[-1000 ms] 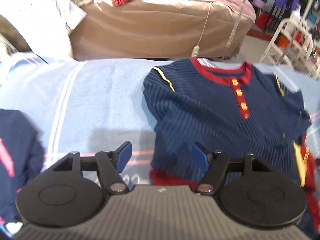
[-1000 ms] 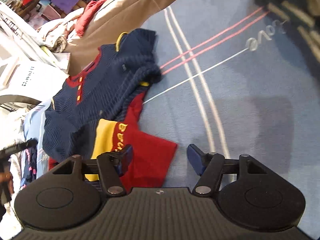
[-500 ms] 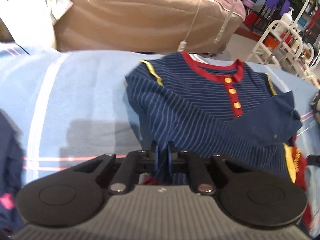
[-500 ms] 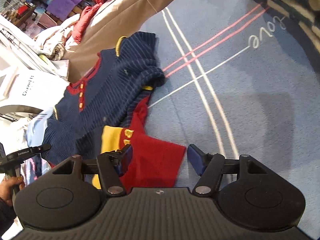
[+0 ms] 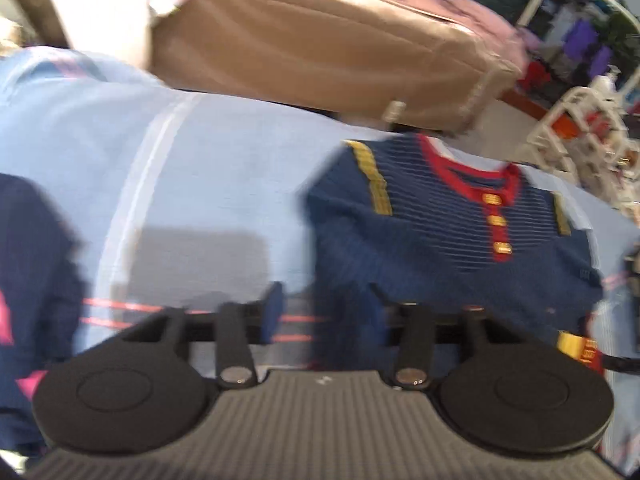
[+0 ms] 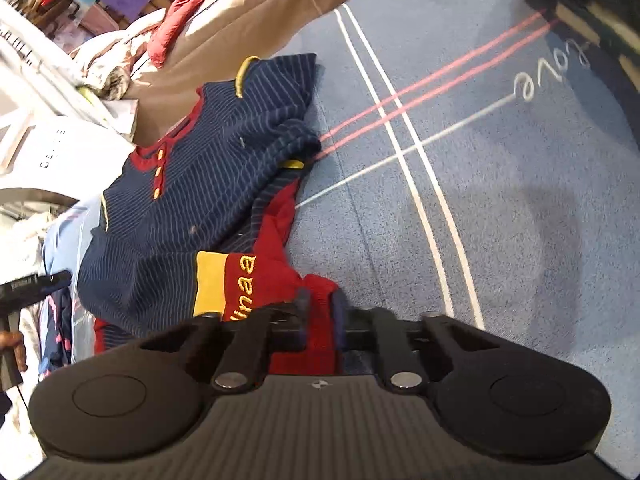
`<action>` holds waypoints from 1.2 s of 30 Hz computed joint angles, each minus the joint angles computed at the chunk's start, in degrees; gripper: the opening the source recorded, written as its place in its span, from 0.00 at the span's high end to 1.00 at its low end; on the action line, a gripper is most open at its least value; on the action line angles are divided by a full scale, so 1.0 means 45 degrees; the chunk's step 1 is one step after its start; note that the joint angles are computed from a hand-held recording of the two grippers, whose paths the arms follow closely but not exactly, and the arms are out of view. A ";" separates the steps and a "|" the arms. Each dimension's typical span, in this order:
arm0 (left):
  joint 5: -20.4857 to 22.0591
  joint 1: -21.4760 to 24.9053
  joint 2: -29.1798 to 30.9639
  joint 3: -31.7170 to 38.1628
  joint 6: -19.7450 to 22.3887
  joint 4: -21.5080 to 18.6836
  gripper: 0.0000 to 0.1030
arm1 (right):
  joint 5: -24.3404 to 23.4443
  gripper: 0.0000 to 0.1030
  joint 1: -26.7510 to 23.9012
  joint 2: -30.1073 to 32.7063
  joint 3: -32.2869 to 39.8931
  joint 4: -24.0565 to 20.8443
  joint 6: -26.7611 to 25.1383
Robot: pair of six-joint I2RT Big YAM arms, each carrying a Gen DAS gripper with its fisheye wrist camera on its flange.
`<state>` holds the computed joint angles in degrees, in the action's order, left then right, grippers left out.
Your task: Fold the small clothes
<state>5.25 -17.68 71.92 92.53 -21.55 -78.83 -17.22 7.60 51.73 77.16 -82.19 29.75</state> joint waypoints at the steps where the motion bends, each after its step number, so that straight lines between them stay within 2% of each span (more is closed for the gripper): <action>1: 0.0112 -0.0157 0.0133 0.0046 0.0026 0.0150 0.48 | 0.0297 0.86 0.0053 0.0057 0.0213 -0.0055 -0.0173; 2: 0.0047 -0.0450 0.0359 0.0168 0.0016 0.0181 0.45 | 0.0455 0.94 0.0046 0.0136 0.0453 -0.0034 -0.0307; 4: -0.0412 -0.0887 0.0859 0.0407 0.0173 -0.0142 0.47 | 0.0625 0.95 -0.0008 0.0523 0.1102 0.0028 -0.1034; 6: -0.0980 -0.1234 0.1320 0.0492 0.0206 -0.0361 0.82 | 0.1110 0.96 0.0055 0.1147 0.1978 -0.0054 -0.2115; 7: -0.1136 -0.1346 0.1559 0.0613 0.0139 -0.0561 0.94 | 0.1065 0.96 -0.0068 0.1475 0.2368 -0.0081 -0.2536; 8: -0.1373 -0.1481 0.1706 0.0655 0.0186 -0.0565 0.94 | 0.0854 0.96 -0.0246 0.1804 0.2727 -0.0170 -0.2818; 10: -0.1838 -0.1719 0.1807 0.0854 0.0568 -0.0692 0.94 | -0.0837 0.81 -0.0911 0.2654 0.3300 -0.1114 -0.3175; 11: -0.1930 -0.1769 0.1799 0.0887 0.0646 -0.0743 0.94 | -0.0928 0.51 -0.0911 0.2690 0.3188 -0.1165 -0.3185; 12: -0.1951 -0.1765 0.1769 0.0911 0.0626 -0.0788 0.94 | -0.0419 0.10 -0.0673 0.2579 0.3003 -0.1163 -0.3308; 13: -0.1923 -0.1713 0.1726 0.0894 0.0577 -0.0803 0.94 | -0.0027 0.00 -0.0455 0.2478 0.2803 -0.1266 -0.3478; 15: -0.1711 -0.1524 0.1689 0.0848 0.0453 -0.0790 0.94 | 0.0135 0.00 -0.0301 0.2009 0.2077 -0.1091 -0.3060; 17: -0.1597 -0.1353 0.1606 0.0787 0.0678 -0.0828 0.94 | -0.0638 0.00 -0.0471 0.1487 0.1223 -0.0756 -0.2071; 18: -0.1630 -0.1367 0.1616 0.0779 0.0756 -0.0811 0.94 | -0.1113 0.05 -0.0484 0.1243 0.0789 -0.0527 -0.1632; 19: -0.1681 -0.1414 0.1677 0.0805 0.0750 -0.0782 0.94 | -0.1390 0.19 -0.0405 0.1100 0.0467 -0.0451 -0.1371; 20: -0.1687 -0.1420 0.1707 0.0843 0.0694 -0.0785 0.95 | -0.1264 0.73 -0.0216 0.1008 0.0289 -0.0494 -0.1188; 21: -0.1697 -0.1417 0.1719 0.0870 0.0603 -0.0762 0.95 | -0.1105 0.88 -0.0080 0.0969 0.0171 -0.0544 -0.1068; 25: -0.1543 -0.1210 0.1567 0.0898 0.0095 -0.0518 0.95 | 0.0201 0.89 0.0570 0.1116 0.0899 0.0028 -0.1063; 27: -0.1674 -0.1121 0.1583 0.0970 0.0067 -0.0491 0.95 | 0.0689 0.90 0.0615 0.1570 0.1767 0.0405 -0.1622; 30: -0.1808 -0.0953 0.1539 0.0979 -0.0267 -0.0343 0.95 | 0.0854 0.90 0.0321 0.2710 0.3267 0.0639 -0.2581; 33: -0.1925 -0.0928 0.1612 0.1004 -0.0422 -0.0417 0.95 | 0.0834 0.90 0.0064 0.3810 0.4440 0.0546 -0.3498; 34: -0.2040 -0.0993 0.1660 0.0996 -0.0328 -0.0452 0.95 | 0.0545 0.90 -0.0042 0.4281 0.4807 0.0099 -0.3800; 36: -0.2232 -0.1083 0.1678 0.0903 -0.0376 -0.0442 0.94 | 0.0920 0.90 0.0021 0.4779 0.4900 -0.0345 -0.4169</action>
